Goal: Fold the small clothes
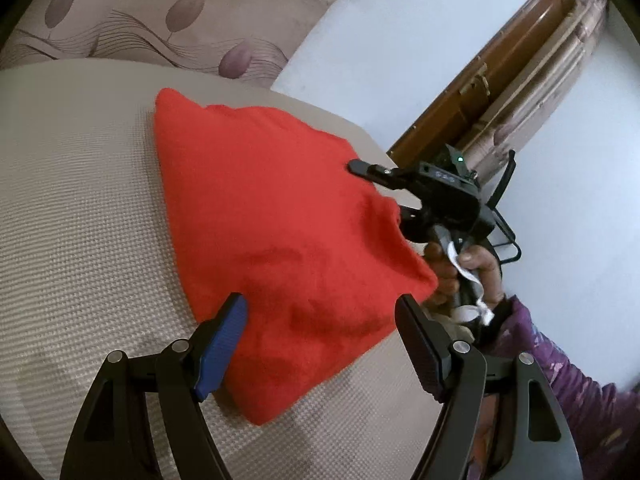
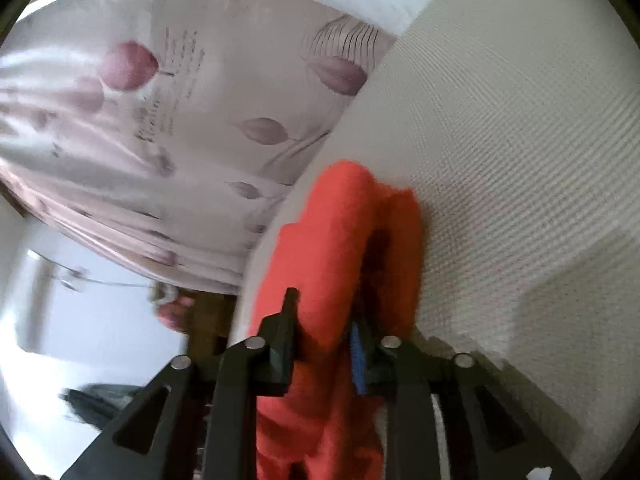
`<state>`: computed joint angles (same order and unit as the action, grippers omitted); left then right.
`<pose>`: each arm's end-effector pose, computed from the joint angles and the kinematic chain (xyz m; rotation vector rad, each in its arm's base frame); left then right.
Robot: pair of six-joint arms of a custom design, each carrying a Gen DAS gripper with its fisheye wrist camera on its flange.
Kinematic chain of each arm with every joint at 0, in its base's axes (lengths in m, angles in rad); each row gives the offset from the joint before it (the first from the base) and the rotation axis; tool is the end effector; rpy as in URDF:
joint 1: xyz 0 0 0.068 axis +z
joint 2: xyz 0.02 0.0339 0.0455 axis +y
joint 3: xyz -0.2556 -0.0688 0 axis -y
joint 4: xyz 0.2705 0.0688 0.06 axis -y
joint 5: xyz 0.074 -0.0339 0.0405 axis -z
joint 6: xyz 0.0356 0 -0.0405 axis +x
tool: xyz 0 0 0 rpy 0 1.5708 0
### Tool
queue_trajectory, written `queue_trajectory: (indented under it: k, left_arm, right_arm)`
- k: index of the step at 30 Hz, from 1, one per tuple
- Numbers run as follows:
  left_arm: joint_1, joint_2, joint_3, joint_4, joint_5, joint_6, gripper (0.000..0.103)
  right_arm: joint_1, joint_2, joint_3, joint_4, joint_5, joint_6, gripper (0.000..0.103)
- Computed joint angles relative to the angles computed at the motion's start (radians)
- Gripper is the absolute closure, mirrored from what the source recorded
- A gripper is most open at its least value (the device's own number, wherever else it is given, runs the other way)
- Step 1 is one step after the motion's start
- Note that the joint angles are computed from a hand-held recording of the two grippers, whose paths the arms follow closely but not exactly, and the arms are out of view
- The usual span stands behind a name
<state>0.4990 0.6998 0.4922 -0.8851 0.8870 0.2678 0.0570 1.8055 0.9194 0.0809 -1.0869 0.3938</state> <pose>0.1413 0.0456 0.1954 -0.0008 2.2836 -0.7926 0.3574 0.0520 0.1252 -0.1599 2.2732 1.5031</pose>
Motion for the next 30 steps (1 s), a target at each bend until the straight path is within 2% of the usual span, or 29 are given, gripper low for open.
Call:
queue_trajectory:
  k: [1,2,4,5,8,9,11,12,14,15,17,18,21,22,23,25,28,29,30]
  left_arm:
    - [0.011,0.003,0.004,-0.008,0.008,0.005,0.028]
    - [0.004,0.016,0.011,0.007,0.009,-0.016,0.028]
    - [0.037,0.038,0.023,-0.026,0.040,0.006,0.028]
    - [0.033,0.035,0.019,-0.022,0.044,-0.008,0.028]
    - [0.081,0.003,0.015,-0.127,0.097,0.062,0.028]
    - [0.052,-0.012,0.017,-0.117,0.105,0.037,0.028]
    - [0.049,-0.068,0.007,-0.173,0.106,0.088,0.028]
    - [0.023,-0.097,-0.002,-0.169,0.086,0.072,0.028]
    - [-0.039,-0.136,-0.027,-0.142,0.059,0.031,0.028]
    - [-0.077,-0.168,-0.044,-0.134,0.037,0.007,0.028]
    - [-0.166,-0.193,-0.067,-0.077,-0.047,-0.052,0.028]
    - [-0.212,-0.196,-0.076,-0.043,-0.098,-0.083,0.030]
    - [-0.197,-0.198,-0.077,-0.053,-0.110,-0.056,0.036]
    - [-0.181,-0.193,-0.072,-0.062,-0.115,-0.044,0.043]
    - [-0.151,-0.184,-0.069,-0.080,-0.112,-0.019,0.047]
    - [-0.101,-0.173,-0.072,-0.104,-0.098,0.021,0.061]
    - [-0.061,-0.146,-0.063,-0.144,-0.082,0.063,0.065]
    - [-0.073,-0.159,-0.062,-0.150,-0.100,0.060,0.065]
    - [-0.088,-0.180,-0.058,-0.165,-0.124,0.062,0.064]
  right_arm:
    - [-0.007,-0.014,0.000,-0.045,0.009,-0.026,0.064]
    - [-0.026,-0.058,-0.021,-0.084,0.034,-0.046,0.064]
    - [-0.060,-0.168,-0.116,-0.037,0.040,-0.040,0.063]
    - [-0.079,-0.247,-0.164,-0.059,0.050,-0.073,0.063]
    - [-0.084,-0.521,-0.284,-0.250,0.074,-0.270,0.063]
    - [-0.061,-0.592,-0.308,-0.327,0.097,-0.332,0.063]
    - [0.022,-0.689,-0.337,-0.421,0.195,-0.407,0.063]
    - [0.081,-0.708,-0.345,-0.435,0.280,-0.424,0.063]
    - [0.162,-0.680,-0.345,-0.436,0.417,-0.435,0.080]
    - [0.172,-0.634,-0.332,-0.438,0.418,-0.430,0.098]
    - [0.158,-0.617,-0.331,-0.429,0.368,-0.398,0.097]
    - [0.135,-0.640,-0.343,-0.414,0.299,-0.378,0.097]
    - [0.031,-0.730,-0.393,-0.343,0.047,-0.241,0.097]
    - [-0.005,-0.742,-0.404,-0.327,0.000,-0.211,0.098]
    - [-0.038,-0.736,-0.411,-0.345,-0.023,-0.221,0.098]
    - [-0.093,-0.630,-0.398,-0.427,0.000,-0.323,0.097]
    - [-0.126,-0.392,-0.368,-0.431,0.000,-0.381,0.099]
    - [-0.143,-0.360,-0.371,-0.410,-0.031,-0.371,0.099]
    - [-0.164,-0.368,-0.378,-0.408,-0.054,-0.378,0.093]
